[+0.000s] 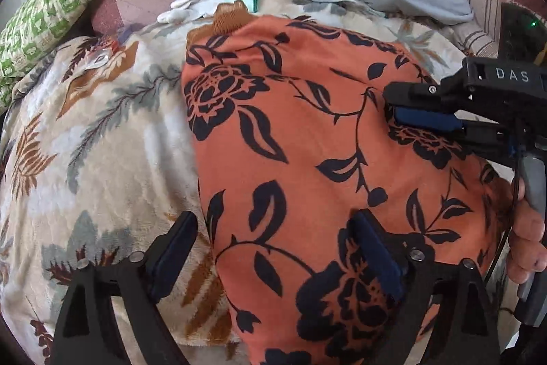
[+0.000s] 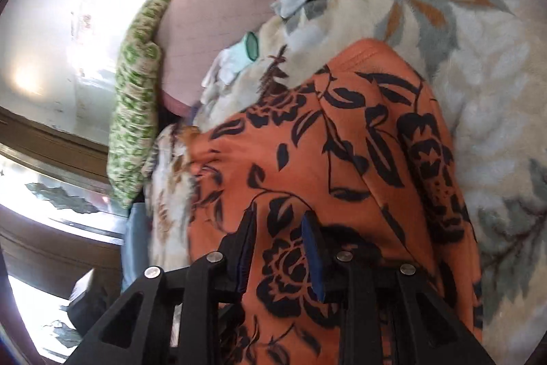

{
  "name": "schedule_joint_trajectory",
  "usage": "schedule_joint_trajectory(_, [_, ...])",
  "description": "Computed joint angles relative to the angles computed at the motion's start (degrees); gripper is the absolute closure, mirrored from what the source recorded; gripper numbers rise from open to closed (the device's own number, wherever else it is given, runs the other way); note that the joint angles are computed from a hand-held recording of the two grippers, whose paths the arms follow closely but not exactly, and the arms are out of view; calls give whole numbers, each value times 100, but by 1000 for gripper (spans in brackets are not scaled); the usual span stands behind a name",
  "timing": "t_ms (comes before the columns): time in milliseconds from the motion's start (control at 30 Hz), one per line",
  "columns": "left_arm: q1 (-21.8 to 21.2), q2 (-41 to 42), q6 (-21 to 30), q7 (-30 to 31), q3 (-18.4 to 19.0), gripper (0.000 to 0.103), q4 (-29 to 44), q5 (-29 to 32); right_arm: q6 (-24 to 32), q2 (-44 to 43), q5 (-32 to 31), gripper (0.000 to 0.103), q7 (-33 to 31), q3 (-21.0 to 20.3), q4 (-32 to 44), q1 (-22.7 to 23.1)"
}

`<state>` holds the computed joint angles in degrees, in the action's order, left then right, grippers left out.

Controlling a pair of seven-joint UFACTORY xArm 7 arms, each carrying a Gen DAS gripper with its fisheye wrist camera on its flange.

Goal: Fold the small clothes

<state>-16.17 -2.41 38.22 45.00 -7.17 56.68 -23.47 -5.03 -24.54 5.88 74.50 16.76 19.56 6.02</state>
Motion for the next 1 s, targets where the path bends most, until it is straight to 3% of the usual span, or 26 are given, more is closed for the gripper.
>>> schedule_joint_trajectory(100, [83, 79, 422, -49, 60, 7, 248, -115, 28, 63, -16, 72, -77, -148, 47, 83])
schedule_joint_trajectory(233, [52, -513, -16, 561, 116, 7, -229, -401, 112, -391, -6, 72, 198, 398, -70, -343])
schedule_joint_trajectory(333, [-16, -534, -291, 638, 170, 7, -77, -442, 484, -853, -164, 71, 441, 737, -17, -617])
schedule_joint_trajectory(533, [-42, 778, -372, -1102, -77, 8, 1582, 943, 717, -1140, -105, 71, 927, 394, -182, 72])
schedule_joint_trajectory(700, [-491, 2087, -308, -2714, 114, 12, 2979, 2554, 245, -967, -15, 70, 842, -122, -365, 646])
schedule_joint_trajectory(800, [-730, 2716, -34, -3245, 257, 19, 3581, 3197, 23, -758, 45, 70, 687, -399, -386, 860])
schedule_joint_trajectory(867, [-907, 2977, -155, -3586, 408, 20, 3729, 3642, -49, -643, 82, 70, 564, -558, -352, 982])
schedule_joint_trajectory(1000, [-895, 3368, -82, -3947, 384, 20, 4097, 3684, -69, -459, 155, 70, 361, -705, -251, 1108])
